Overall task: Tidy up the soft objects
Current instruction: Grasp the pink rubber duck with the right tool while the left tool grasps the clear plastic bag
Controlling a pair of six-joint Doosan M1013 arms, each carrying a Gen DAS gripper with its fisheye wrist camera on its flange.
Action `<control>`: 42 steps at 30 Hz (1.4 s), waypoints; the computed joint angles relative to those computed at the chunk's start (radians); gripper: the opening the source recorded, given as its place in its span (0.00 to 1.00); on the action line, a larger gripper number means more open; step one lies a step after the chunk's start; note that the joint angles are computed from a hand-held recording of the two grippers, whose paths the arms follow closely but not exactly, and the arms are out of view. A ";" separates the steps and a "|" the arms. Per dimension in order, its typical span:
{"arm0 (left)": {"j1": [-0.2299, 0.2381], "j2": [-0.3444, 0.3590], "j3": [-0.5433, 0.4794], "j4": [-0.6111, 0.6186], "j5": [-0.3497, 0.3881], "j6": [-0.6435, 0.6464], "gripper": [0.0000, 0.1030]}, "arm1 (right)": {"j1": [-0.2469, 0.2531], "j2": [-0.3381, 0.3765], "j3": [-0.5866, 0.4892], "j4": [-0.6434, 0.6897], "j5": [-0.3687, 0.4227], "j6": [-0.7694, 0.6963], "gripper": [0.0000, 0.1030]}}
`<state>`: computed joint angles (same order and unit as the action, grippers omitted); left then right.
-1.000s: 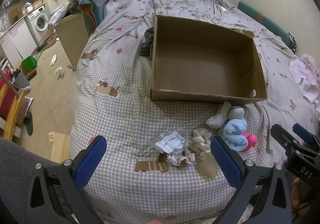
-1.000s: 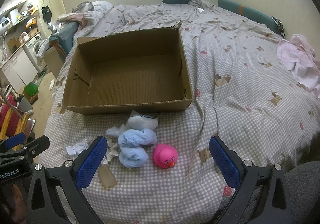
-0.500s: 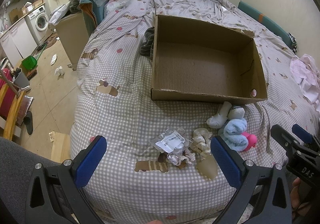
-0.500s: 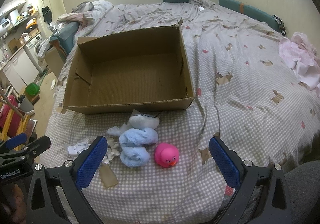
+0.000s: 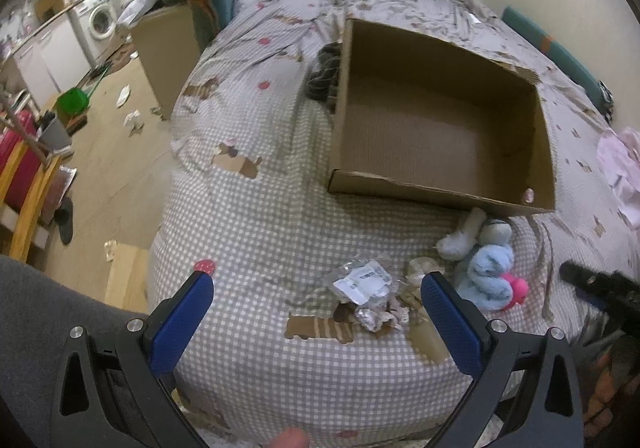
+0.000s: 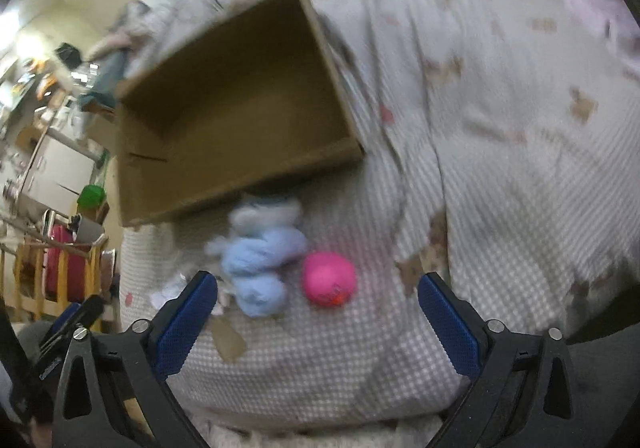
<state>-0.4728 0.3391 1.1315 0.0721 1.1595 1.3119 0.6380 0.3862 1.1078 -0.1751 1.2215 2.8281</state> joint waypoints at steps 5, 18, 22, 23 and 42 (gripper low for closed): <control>0.017 0.009 -0.010 -0.014 0.017 -0.033 1.00 | -0.027 0.079 -0.081 0.125 0.164 -0.215 0.78; 0.053 0.076 -0.112 -0.060 0.116 -0.082 0.99 | -0.006 0.206 -0.240 0.093 0.287 -0.439 0.30; 0.051 0.115 -0.162 -0.106 0.190 -0.042 0.92 | -0.002 0.195 -0.255 0.080 0.252 -0.400 0.29; 0.048 0.129 -0.176 -0.126 0.217 -0.025 0.91 | 0.002 0.187 -0.251 0.069 0.244 -0.386 0.29; 0.028 0.207 -0.165 -0.284 0.344 -0.011 0.20 | 0.003 0.088 -0.147 0.033 0.099 -0.310 0.29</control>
<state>-0.4448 0.5464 0.9660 -0.2116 1.5034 1.3011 0.6412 0.4740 0.9611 -0.1420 1.3207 2.5186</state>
